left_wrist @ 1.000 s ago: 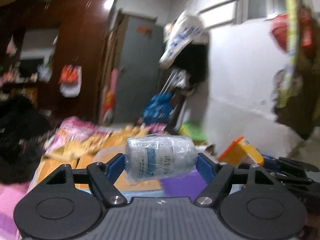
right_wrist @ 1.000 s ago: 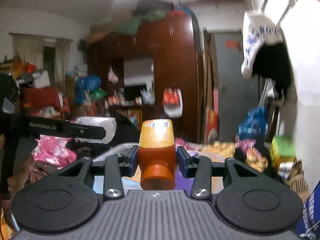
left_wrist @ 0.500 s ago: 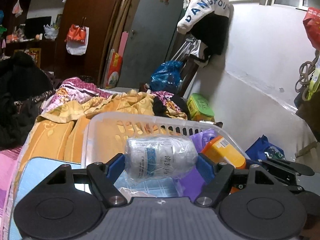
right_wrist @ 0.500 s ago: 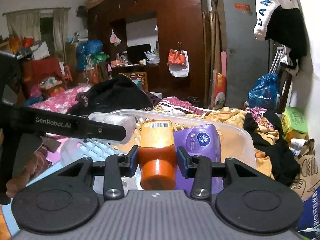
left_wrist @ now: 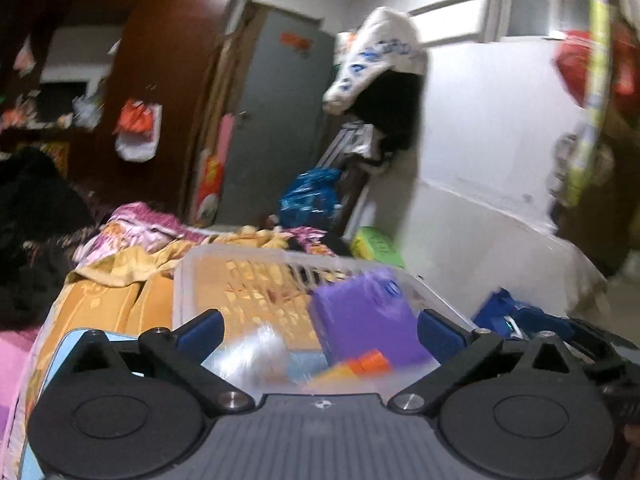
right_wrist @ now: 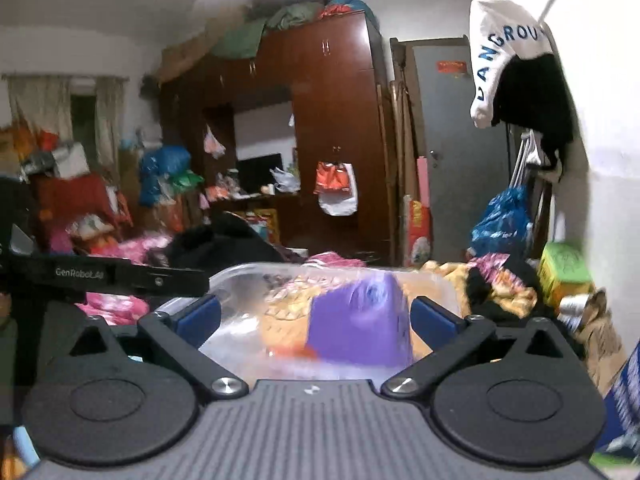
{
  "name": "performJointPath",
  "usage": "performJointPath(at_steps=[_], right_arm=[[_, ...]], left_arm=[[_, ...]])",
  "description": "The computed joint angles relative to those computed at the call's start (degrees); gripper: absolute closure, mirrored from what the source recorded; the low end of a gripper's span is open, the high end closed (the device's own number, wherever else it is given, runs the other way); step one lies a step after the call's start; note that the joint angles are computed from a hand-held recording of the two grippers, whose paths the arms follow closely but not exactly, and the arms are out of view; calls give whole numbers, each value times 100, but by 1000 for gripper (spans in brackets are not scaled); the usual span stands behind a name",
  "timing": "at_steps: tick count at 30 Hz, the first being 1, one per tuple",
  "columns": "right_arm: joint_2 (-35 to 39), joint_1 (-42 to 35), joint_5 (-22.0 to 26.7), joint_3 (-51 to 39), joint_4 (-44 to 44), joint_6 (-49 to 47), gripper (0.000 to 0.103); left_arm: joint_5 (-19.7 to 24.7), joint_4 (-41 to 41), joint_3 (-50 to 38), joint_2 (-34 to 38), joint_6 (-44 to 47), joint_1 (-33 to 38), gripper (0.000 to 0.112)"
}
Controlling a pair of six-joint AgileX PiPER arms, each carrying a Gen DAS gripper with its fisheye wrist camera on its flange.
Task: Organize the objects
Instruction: 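Carry both bottles over the basket and open both tools to drop them, then grasp the white gloves with the right tool while the left tool grasps the blue cloth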
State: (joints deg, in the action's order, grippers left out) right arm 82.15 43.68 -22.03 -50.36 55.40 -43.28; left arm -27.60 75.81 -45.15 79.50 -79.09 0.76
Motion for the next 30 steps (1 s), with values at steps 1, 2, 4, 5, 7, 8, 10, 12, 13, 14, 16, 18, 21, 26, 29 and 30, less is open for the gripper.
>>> performJointPath(at_steps=[1,2,4,5,7,8,10,12,13,14,16,18,21,26,29,30], right_arm=[[-220,112,-192,428,-298,389,0],[-413,242,-479,879,-582,797,0],[-746,816,-1380,1848,-463,1284,0],[-846,1236,-1911,2291,-216,1518,0],[-847,1870,-2709,2836,25,2093,0],[-849,2157,-3037,3083,116,2328,0],[-791,2775,-3444,3279,593,2294,0],[-781,2950,-3419,3171,886,1837,0],[-692,3148,-3580,3167,991,1756,0],[-683,3156,-3559,3155,912,1732,0],[-553,3153,-3444,3046,638,1821,2],[-328,3155,-3441,2980,434,1935,9],[12,3075,-3328,2893,107,2212,20],[323,2949,-3215,2779,-274,2451,29],[407,2845,-3044,2723,-449,2460,42],[515,2878,-3099,2733,-492,2555,46]], left_arm=[[-143,-173,334,-171,324,83,9],[-392,-496,815,-374,876,228,9],[-861,-865,1605,-649,1702,559,9],[-1118,-1119,2013,-728,2143,735,9],[-1593,-1130,2496,-668,2644,1115,9],[-1801,-1099,2723,-605,2923,1293,9],[-2064,-1022,2903,-378,3276,1513,9],[-2111,-1008,2933,-210,3463,1521,9],[-2071,-1065,2902,-157,3489,1444,9],[-2127,-1069,2883,-114,3473,1418,9],[-2468,-906,2916,51,3538,1564,9],[-2651,-692,2861,232,3542,1612,11],[-2569,-849,2849,385,3739,1377,15],[-2762,-720,2666,806,3671,1227,26],[-2756,-620,2598,901,3699,1106,39],[-2772,-528,2589,922,3697,1100,41]])
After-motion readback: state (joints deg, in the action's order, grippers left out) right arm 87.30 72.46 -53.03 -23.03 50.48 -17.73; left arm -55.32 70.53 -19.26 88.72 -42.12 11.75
